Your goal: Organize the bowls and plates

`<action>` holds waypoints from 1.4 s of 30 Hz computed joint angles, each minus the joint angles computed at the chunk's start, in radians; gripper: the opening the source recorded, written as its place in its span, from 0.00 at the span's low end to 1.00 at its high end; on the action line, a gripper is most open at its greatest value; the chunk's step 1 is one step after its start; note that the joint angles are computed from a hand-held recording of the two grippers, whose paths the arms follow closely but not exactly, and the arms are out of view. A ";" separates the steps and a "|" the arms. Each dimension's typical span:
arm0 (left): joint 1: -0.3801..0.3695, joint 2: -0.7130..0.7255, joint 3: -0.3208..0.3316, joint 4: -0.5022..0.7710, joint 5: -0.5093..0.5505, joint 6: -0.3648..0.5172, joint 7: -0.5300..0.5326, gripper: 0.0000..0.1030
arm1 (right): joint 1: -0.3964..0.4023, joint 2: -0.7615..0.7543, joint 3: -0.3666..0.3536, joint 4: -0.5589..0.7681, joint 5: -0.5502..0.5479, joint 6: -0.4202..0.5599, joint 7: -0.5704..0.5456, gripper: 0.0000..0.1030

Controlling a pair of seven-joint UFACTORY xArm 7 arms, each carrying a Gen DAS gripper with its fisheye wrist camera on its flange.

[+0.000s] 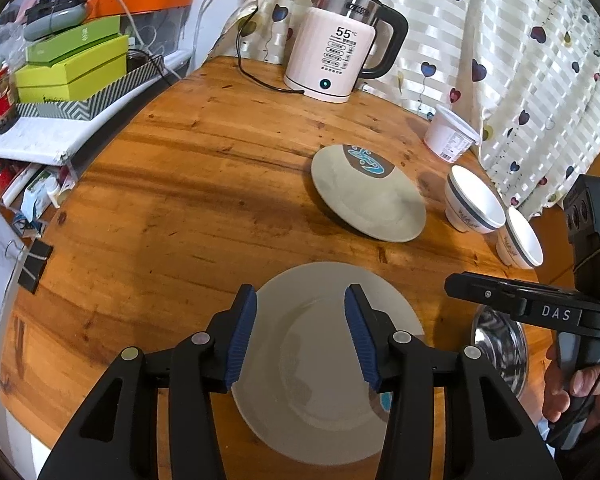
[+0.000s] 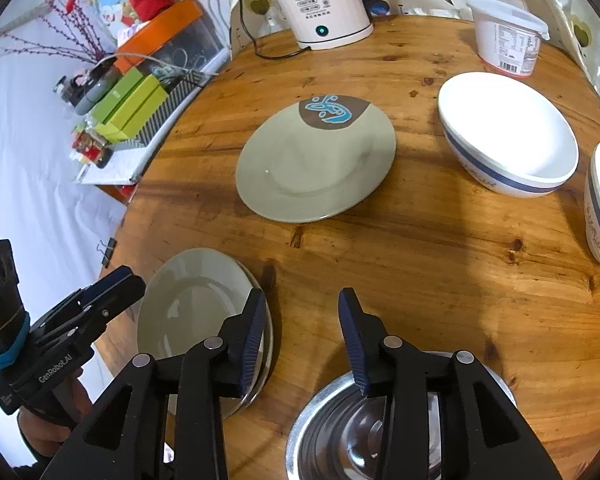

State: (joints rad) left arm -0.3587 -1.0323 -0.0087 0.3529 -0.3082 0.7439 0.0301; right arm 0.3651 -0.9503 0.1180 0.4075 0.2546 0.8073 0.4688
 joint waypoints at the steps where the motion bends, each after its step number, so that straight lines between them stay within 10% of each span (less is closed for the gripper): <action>1: -0.001 0.006 -0.001 0.003 0.000 -0.002 0.000 0.46 | -0.002 0.000 -0.004 -0.001 0.001 0.000 0.000 0.37; 42: -0.024 0.492 -0.008 0.265 -0.022 -0.158 0.154 0.46 | -0.116 0.218 -0.087 0.068 0.022 -0.108 -0.072 0.41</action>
State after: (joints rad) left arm -0.3828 -0.5404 -0.0168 0.6182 -0.3304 0.5862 0.1837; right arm 0.2490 -0.7328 0.0314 0.4751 0.2767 0.6988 0.3966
